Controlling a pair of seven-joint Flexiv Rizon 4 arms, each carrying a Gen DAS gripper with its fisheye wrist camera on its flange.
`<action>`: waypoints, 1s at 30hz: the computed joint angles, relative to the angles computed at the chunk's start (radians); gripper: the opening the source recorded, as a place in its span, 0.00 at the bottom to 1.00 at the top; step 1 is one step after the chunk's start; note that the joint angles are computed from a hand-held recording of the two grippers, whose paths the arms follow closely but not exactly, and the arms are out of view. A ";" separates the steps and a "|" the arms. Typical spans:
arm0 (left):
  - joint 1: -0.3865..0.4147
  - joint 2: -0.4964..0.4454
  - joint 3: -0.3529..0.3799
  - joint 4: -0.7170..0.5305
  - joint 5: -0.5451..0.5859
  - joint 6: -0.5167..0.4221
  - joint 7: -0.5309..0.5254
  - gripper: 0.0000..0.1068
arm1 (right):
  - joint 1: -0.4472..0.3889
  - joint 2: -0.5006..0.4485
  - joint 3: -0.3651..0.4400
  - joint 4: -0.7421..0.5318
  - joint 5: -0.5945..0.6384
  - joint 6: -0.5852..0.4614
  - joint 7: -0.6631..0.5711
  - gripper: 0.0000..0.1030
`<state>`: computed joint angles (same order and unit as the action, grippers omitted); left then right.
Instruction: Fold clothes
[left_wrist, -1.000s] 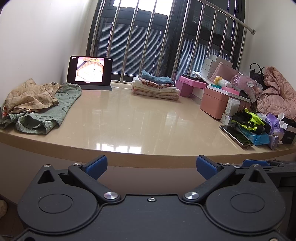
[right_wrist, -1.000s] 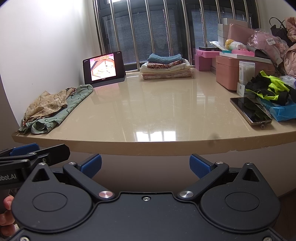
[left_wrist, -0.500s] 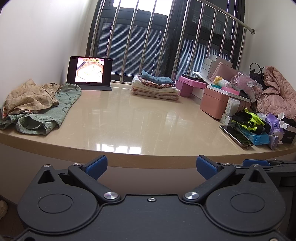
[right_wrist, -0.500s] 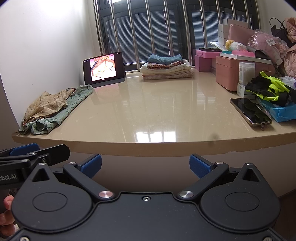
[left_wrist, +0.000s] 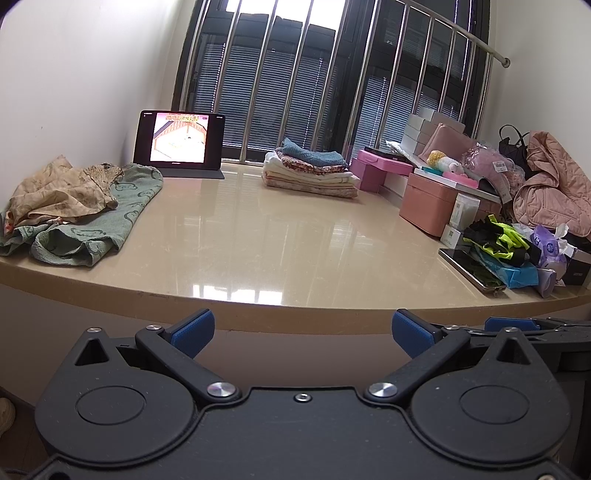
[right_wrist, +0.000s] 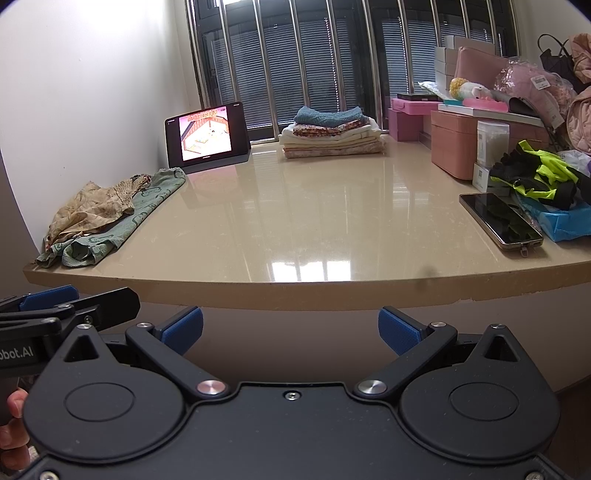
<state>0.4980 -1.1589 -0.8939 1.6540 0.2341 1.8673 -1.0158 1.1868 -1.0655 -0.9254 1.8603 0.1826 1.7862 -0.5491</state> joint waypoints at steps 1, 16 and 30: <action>0.000 0.000 0.000 0.000 0.000 0.000 0.000 0.96 | 0.000 0.000 0.000 0.000 0.000 0.000 0.000 0.99; -0.006 0.004 0.007 -0.001 -0.003 -0.001 -0.005 0.96 | -0.004 0.000 0.006 -0.001 0.000 0.000 0.002 0.99; -0.008 0.006 0.011 -0.002 -0.005 -0.002 -0.005 0.96 | -0.006 0.004 0.011 0.000 0.000 0.000 0.000 0.99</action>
<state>0.4901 -1.1525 -0.8832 1.6521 0.2287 1.8649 -1.0211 1.1813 -1.0620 -0.9140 1.8603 0.1831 1.7864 -0.5492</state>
